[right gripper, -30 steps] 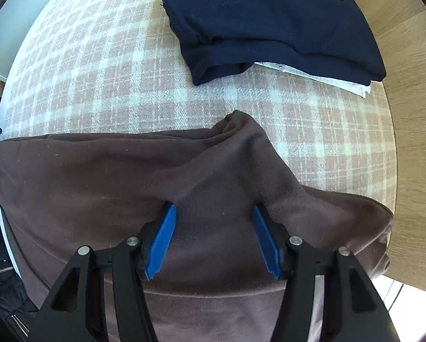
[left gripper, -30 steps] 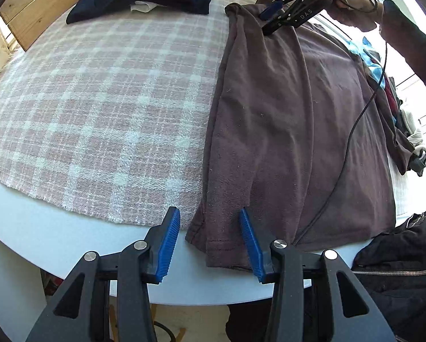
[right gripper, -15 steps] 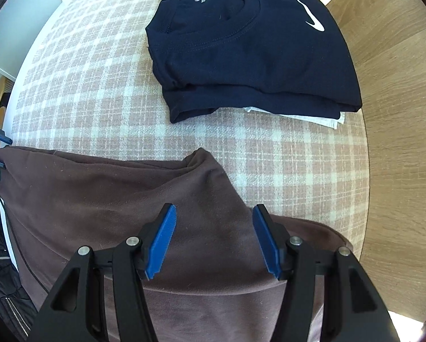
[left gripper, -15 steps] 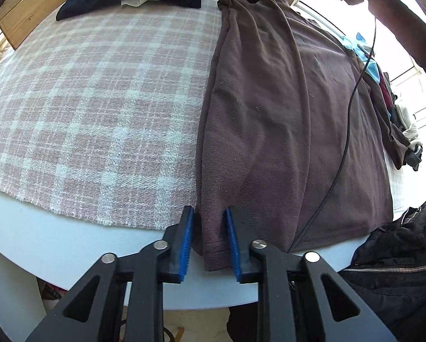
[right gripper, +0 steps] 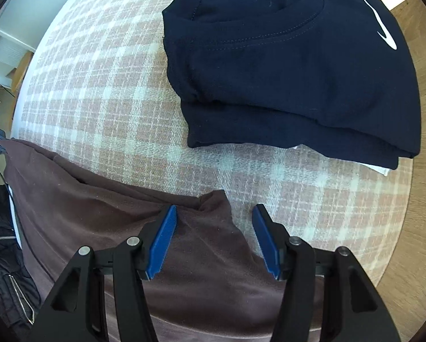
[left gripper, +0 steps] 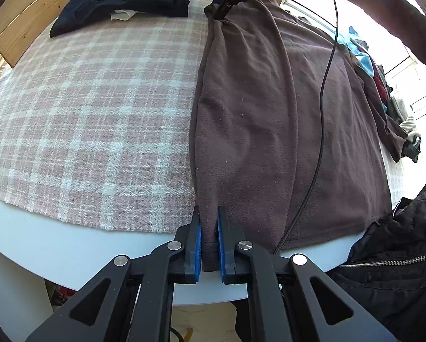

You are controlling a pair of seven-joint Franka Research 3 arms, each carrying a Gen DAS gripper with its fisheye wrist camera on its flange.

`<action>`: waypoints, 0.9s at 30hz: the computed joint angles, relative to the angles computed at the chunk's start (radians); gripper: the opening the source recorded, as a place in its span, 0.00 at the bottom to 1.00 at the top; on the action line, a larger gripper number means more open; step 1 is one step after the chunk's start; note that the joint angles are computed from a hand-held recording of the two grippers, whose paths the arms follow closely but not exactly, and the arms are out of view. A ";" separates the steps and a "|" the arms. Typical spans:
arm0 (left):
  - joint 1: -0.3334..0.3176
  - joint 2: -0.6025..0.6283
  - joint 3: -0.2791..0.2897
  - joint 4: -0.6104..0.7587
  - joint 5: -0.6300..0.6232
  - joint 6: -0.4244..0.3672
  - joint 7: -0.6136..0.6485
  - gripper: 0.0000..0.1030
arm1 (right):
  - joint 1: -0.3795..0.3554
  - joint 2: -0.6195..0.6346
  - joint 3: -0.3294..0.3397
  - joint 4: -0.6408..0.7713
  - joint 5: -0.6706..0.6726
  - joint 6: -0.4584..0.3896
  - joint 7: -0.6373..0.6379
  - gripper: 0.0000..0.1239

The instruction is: Fold clothes

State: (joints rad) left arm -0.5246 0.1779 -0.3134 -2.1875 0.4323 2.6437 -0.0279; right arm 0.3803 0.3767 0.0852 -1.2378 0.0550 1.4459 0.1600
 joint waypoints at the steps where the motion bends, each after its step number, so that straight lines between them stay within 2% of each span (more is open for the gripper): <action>1: 0.009 0.018 -0.008 0.023 -0.003 -0.013 0.011 0.08 | -0.007 0.027 0.005 0.048 0.010 -0.037 0.003 0.25; 2: 0.007 0.025 -0.010 0.040 0.001 -0.031 0.021 0.07 | -0.014 0.030 0.009 0.063 0.020 -0.038 -0.014 0.21; 4: 0.024 0.042 -0.038 0.081 0.010 -0.079 0.037 0.07 | -0.034 -0.009 0.012 0.027 0.046 0.016 -0.078 0.16; 5: -0.002 0.051 -0.018 0.108 0.010 -0.107 0.049 0.07 | -0.043 -0.011 0.011 0.038 0.060 0.019 -0.090 0.15; 9: -0.052 0.094 0.005 0.217 0.028 -0.197 0.067 0.07 | -0.075 0.011 -0.010 0.148 0.126 -0.016 -0.115 0.14; 11: -0.063 0.124 -0.005 0.279 0.062 -0.244 0.056 0.07 | -0.112 0.014 -0.001 0.180 0.153 -0.016 -0.131 0.14; 12: -0.074 0.152 -0.005 0.327 0.071 -0.270 0.056 0.07 | -0.133 -0.016 0.003 0.144 0.171 0.021 -0.139 0.14; 13: -0.072 0.179 -0.018 0.369 0.092 -0.287 0.056 0.07 | -0.154 -0.079 -0.014 0.074 0.192 0.017 -0.170 0.14; 15: -0.119 0.248 0.007 0.483 0.094 -0.342 0.082 0.07 | -0.187 -0.209 -0.049 -0.101 0.216 0.058 -0.225 0.14; 16: -0.152 0.269 0.038 0.512 0.081 -0.325 0.106 0.07 | -0.202 -0.266 -0.063 -0.188 0.221 0.090 -0.248 0.14; 17: -0.156 0.269 0.035 0.506 0.082 -0.298 0.118 0.07 | -0.217 -0.318 -0.076 -0.266 0.221 0.117 -0.270 0.14; 19: -0.130 0.214 -0.033 0.430 0.089 -0.291 0.082 0.07 | -0.247 -0.399 -0.103 -0.383 0.218 0.147 -0.314 0.14; 20: -0.128 0.227 -0.028 0.426 0.065 -0.234 0.130 0.08 | -0.250 -0.405 -0.105 -0.413 0.189 0.166 -0.311 0.14; 21: -0.158 0.261 0.001 0.458 0.040 -0.219 0.151 0.09 | -0.254 -0.411 -0.107 -0.440 0.162 0.186 -0.306 0.15; 23: -0.146 0.301 -0.008 0.479 0.020 -0.175 0.163 0.09 | -0.261 -0.422 -0.109 -0.497 0.103 0.230 -0.293 0.18; 25: -0.154 0.280 0.007 0.441 -0.005 -0.097 0.139 0.11 | -0.260 -0.460 -0.101 -0.600 0.008 0.360 -0.277 0.21; 27: -0.150 0.214 0.001 0.371 0.012 -0.045 0.082 0.13 | -0.268 -0.463 -0.110 -0.603 0.003 0.354 -0.287 0.21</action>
